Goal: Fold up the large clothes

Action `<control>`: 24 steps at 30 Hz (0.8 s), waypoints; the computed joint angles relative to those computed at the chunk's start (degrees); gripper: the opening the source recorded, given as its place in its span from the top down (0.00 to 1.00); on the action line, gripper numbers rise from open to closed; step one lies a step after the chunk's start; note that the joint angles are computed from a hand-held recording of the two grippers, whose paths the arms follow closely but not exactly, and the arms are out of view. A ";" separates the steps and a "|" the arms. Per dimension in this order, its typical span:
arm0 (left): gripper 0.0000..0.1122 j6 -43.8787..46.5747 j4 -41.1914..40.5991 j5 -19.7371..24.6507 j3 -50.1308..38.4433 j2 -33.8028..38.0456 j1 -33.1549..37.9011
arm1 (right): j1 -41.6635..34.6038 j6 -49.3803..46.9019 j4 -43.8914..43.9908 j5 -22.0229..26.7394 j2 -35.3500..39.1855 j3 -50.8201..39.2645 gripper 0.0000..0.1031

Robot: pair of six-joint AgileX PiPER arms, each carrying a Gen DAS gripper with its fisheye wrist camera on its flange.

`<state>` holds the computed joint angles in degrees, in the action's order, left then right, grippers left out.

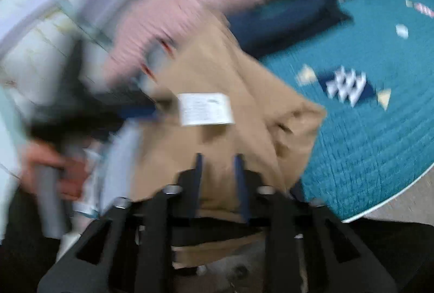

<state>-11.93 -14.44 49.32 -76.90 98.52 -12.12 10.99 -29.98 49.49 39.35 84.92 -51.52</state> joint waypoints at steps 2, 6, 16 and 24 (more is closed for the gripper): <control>0.58 2.52 -2.32 1.49 -4.56 2.39 0.87 | 0.18 1.43 -1.69 -0.60 4.29 -0.47 0.97; 0.58 7.75 -9.28 5.28 -13.69 9.89 1.91 | -0.33 0.92 -1.47 -1.18 6.28 -0.10 0.97; 0.64 1.52 -8.10 15.15 -35.70 32.34 1.83 | -3.32 -1.31 -0.71 -0.90 9.88 -1.07 0.99; 0.62 8.06 -10.43 14.36 -29.74 25.66 3.31 | -14.24 -7.73 10.91 6.45 3.00 5.63 0.95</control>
